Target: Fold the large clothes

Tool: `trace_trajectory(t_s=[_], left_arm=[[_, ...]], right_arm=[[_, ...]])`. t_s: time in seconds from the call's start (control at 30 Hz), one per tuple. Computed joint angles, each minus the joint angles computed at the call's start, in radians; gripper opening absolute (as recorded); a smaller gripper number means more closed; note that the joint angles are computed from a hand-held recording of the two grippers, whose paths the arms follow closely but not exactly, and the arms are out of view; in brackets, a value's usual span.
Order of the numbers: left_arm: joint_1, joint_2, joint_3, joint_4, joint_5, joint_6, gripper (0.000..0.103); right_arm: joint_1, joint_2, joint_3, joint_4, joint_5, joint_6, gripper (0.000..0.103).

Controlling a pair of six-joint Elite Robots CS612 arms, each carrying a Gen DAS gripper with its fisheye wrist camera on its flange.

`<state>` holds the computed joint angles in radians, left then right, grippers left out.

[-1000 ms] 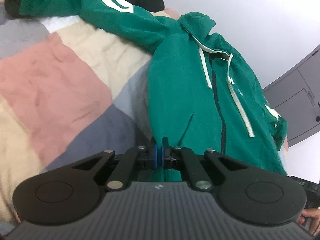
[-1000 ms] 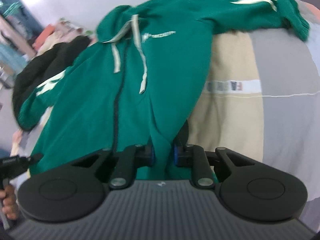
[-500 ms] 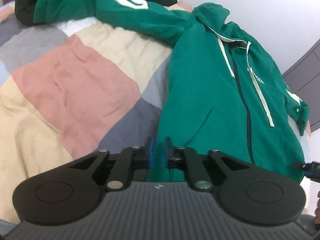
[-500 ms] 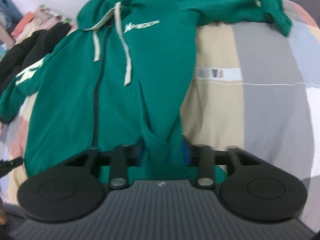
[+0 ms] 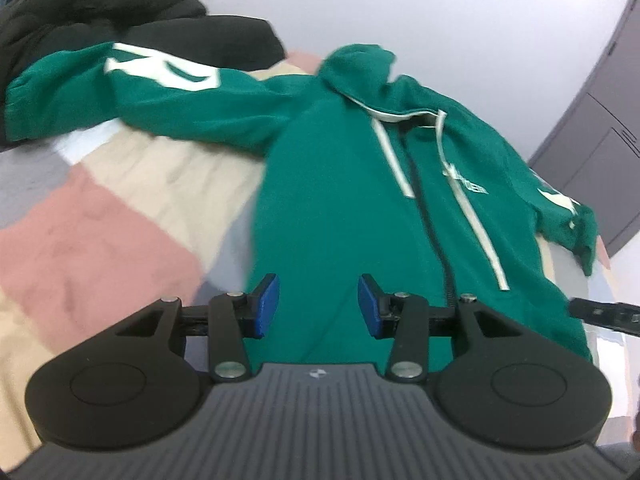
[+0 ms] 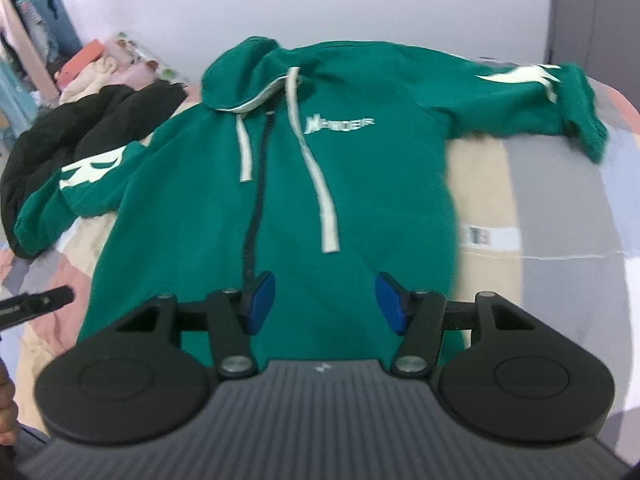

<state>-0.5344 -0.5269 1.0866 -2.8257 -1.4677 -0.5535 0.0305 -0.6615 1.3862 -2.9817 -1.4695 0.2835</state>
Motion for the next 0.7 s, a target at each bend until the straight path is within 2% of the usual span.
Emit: trace_trajectory(t_s=[0.17,0.37,0.53,0.7], left_arm=[[-0.009,0.049,-0.088,0.053,-0.016,0.039,0.049],[-0.010,0.111,-0.172,0.061,-0.014,0.080,0.049],[-0.009,0.160,-0.230,0.054,0.021,0.127,0.050],[-0.010,0.212,-0.299,0.066,0.034,0.156,0.050]], right_arm=[[0.014,0.047,-0.055,0.003,0.028,-0.003,0.058],[0.033,0.100,-0.101,-0.064,0.007,-0.025,0.058],[0.040,0.141,-0.133,-0.136,-0.034,-0.056,0.058],[0.037,0.177,-0.168,-0.165,-0.022,-0.053,0.058]])
